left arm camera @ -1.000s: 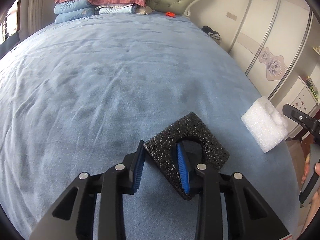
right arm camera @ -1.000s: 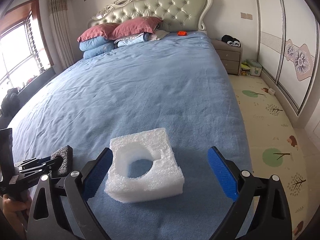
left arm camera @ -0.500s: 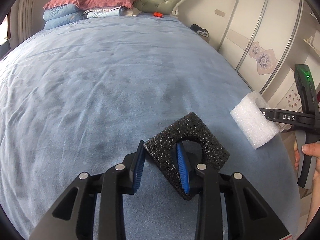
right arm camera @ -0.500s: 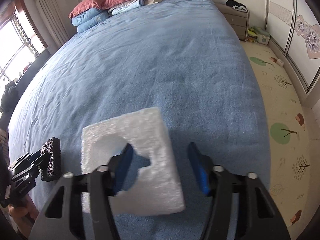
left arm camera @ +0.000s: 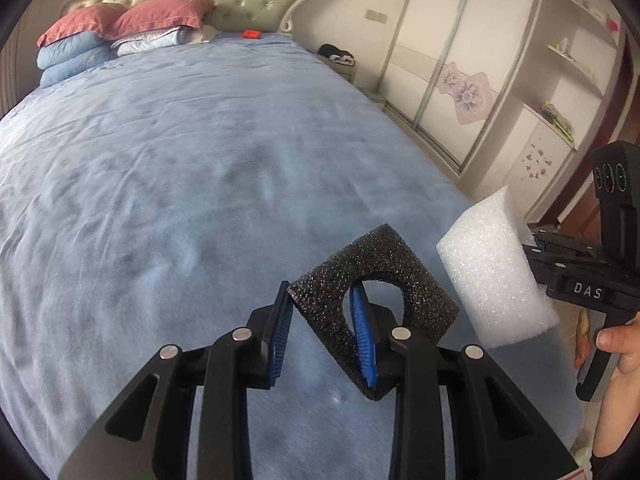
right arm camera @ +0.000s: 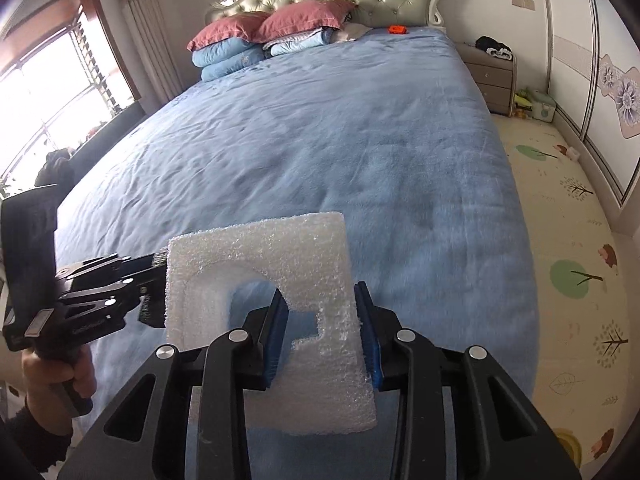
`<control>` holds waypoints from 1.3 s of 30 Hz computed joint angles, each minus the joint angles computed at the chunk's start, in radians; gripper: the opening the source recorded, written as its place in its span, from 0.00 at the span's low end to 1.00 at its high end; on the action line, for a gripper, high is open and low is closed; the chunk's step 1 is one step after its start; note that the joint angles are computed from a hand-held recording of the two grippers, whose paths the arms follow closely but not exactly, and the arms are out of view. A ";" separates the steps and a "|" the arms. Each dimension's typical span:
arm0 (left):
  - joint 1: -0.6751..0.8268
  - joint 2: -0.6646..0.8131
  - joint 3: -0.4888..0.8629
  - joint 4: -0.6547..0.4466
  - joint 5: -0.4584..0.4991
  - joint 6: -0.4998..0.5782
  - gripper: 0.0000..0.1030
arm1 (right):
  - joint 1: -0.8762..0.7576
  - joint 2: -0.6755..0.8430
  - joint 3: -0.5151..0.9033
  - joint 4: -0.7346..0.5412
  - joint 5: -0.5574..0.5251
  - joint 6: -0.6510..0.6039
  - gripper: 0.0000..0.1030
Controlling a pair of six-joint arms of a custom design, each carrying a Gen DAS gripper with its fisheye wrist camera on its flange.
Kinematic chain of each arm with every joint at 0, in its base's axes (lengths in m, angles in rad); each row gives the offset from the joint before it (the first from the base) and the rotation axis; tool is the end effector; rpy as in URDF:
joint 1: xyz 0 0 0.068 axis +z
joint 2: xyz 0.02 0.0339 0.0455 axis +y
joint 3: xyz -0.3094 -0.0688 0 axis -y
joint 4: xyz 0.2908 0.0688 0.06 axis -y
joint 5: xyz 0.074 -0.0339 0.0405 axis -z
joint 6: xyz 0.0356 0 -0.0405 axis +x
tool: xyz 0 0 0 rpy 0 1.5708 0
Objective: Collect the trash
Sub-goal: 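Carry the foam square with the left gripper while the right gripper carries the white block to the bin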
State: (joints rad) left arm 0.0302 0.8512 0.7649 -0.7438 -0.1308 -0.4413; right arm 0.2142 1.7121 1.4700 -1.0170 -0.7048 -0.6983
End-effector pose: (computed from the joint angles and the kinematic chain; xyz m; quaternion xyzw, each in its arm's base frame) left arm 0.1845 0.0102 0.3002 -0.2403 0.8990 -0.0141 0.3660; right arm 0.3774 0.1057 0.3121 -0.4566 0.8087 0.2961 0.2232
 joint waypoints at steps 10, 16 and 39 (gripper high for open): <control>-0.558 0.064 0.049 -0.046 -0.218 -0.249 0.30 | -0.350 -0.135 -0.111 -0.217 -0.094 -0.350 0.32; -0.712 0.215 0.123 0.009 -0.236 -0.292 0.30 | -0.566 -0.066 -0.063 -0.325 -0.111 -0.493 0.32; -0.795 1.000 0.725 0.083 -0.002 -0.144 0.30 | -0.971 0.406 0.379 -0.407 -0.074 -0.499 0.33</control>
State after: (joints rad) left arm -0.7650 1.8510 1.4900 -0.6611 -0.1325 -0.5851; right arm -0.7571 2.1184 1.8490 -1.4242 -0.7785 -1.1970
